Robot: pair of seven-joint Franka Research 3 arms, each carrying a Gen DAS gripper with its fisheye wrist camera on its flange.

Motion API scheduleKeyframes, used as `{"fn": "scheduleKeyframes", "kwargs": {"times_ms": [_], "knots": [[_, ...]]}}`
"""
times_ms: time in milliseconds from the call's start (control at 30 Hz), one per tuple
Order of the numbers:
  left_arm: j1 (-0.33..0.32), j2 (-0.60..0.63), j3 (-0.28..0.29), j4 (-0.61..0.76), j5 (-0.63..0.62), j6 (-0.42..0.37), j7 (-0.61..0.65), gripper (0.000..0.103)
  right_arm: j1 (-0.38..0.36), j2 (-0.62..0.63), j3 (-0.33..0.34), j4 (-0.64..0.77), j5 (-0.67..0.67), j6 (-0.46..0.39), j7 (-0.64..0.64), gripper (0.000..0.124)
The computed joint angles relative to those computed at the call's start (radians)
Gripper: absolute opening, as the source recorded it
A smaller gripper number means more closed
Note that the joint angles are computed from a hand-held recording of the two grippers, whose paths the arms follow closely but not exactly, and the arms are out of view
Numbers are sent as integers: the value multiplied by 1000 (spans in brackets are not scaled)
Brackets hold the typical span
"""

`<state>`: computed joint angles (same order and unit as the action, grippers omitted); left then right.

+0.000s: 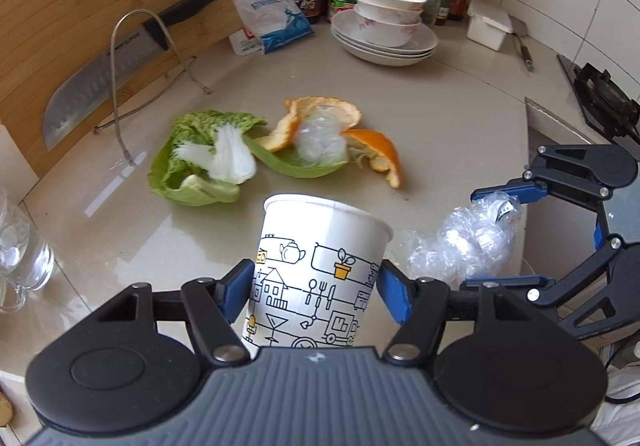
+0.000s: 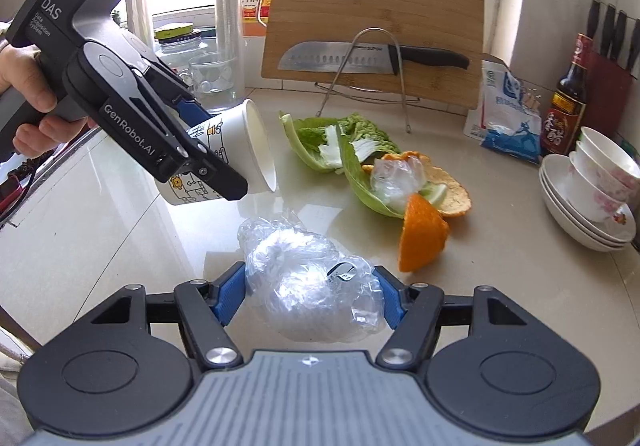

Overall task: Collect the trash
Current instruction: 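Close the left gripper on the paper cup while the right gripper closes on the plastic bag, then carry the cup and bag over the white bin and open both grippers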

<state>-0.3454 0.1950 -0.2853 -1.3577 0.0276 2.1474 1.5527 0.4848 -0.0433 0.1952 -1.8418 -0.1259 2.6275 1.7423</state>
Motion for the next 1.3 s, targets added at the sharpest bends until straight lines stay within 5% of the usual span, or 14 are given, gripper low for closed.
{"fn": "scheduleKeyframes", "kwargs": {"times_ms": [167,433,933,1300], "knots": [[-38,-2,-33,-12,-26,28,11,66,-45,-155,34,-152,-108,-5,193,72],[-108,57,-76,50,-70,43,65,66,-165,-417,146,-345,-185,-134,475,72],[-288,332,-104,386,-64,-71,168,66,-241,-710,228,-583,-137,-403,741,72],[-436,528,-38,625,29,-131,137,66,-256,-706,183,-846,-97,-276,864,74]]}}
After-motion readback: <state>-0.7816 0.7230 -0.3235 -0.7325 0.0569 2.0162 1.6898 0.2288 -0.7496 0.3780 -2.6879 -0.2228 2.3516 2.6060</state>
